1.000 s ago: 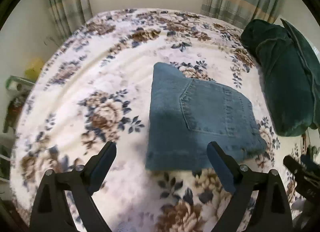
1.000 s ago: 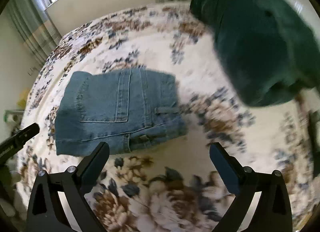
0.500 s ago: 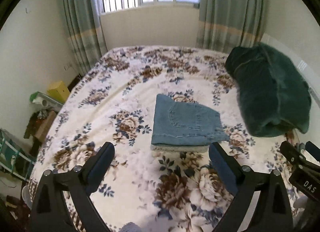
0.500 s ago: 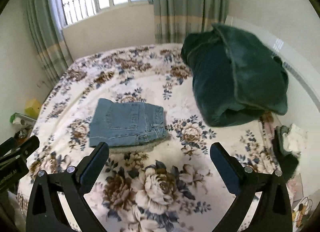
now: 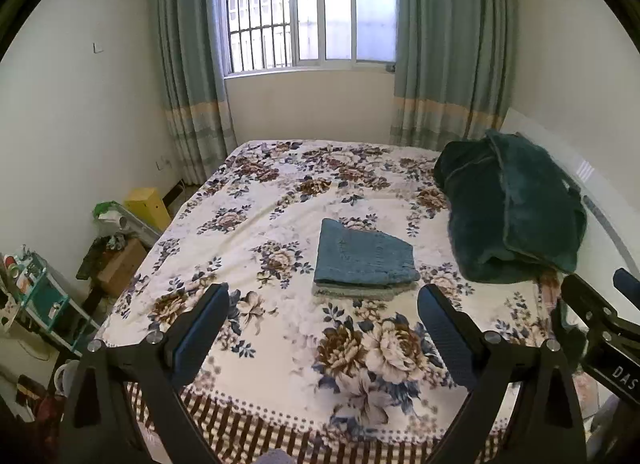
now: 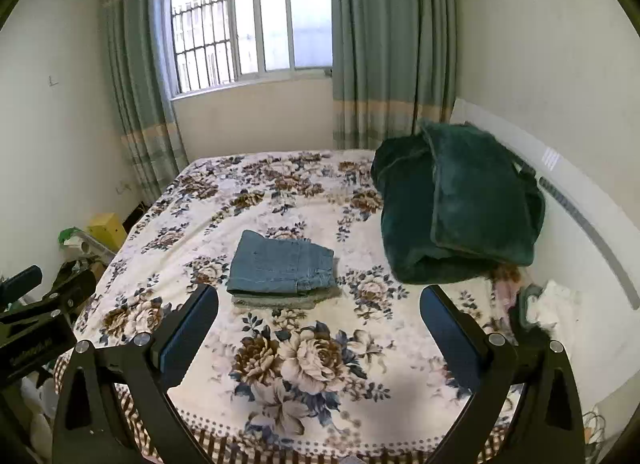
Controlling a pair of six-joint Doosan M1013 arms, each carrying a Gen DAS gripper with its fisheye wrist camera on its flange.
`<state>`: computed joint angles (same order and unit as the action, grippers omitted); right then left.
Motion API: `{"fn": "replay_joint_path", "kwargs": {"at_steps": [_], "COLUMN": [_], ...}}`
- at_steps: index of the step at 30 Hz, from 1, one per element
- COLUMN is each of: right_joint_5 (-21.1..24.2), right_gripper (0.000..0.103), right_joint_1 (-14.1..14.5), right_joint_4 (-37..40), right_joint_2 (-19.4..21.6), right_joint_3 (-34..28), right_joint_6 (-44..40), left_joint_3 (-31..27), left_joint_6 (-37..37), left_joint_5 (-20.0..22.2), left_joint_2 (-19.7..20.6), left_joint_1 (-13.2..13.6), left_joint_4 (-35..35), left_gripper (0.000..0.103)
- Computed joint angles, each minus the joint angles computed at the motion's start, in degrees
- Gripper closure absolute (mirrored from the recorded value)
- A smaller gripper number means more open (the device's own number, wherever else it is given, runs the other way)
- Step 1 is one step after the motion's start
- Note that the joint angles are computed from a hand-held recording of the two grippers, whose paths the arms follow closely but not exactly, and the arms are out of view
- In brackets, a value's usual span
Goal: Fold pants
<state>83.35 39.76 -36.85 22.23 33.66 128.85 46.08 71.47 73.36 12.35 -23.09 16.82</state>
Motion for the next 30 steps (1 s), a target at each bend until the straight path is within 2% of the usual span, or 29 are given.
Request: {"fn": "replay_joint_path", "kwargs": {"at_steps": [5,12,14,20,30], "right_joint_5": [2.1,4.84,4.97,6.11,5.76], "right_gripper": [0.0,0.0,0.0,0.0,0.0], "right_joint_1": [3.48,6.8,7.44,8.42,7.85], "right_joint_4": [-3.12,-6.72,-6.99,-7.53,-6.78], "right_joint_2": [-1.56,-1.3,-1.51,-1.54,-1.96], "right_joint_3": [-0.94,-3.98,-4.07,-4.52,-3.97], "right_joint_6": [-0.03,-0.57,-0.17,0.53,-0.02], "left_joint_3": [0.85,2.42,2.59,3.42,3.79], "left_joint_6": [0.36,0.33,0.38,-0.43,-0.63], "left_joint_5": [1.18,0.69,1.04,0.56,0.65], "left_joint_2": [-2.21,-4.35,-4.84,-5.71,-6.17], "left_joint_1": [-0.48,-0.67,-0.8,-1.3,-1.43], "left_joint_4": [-0.23,0.05,-0.41,0.75,1.6], "left_gripper": [0.007,0.007,0.0,0.0,0.0]}}
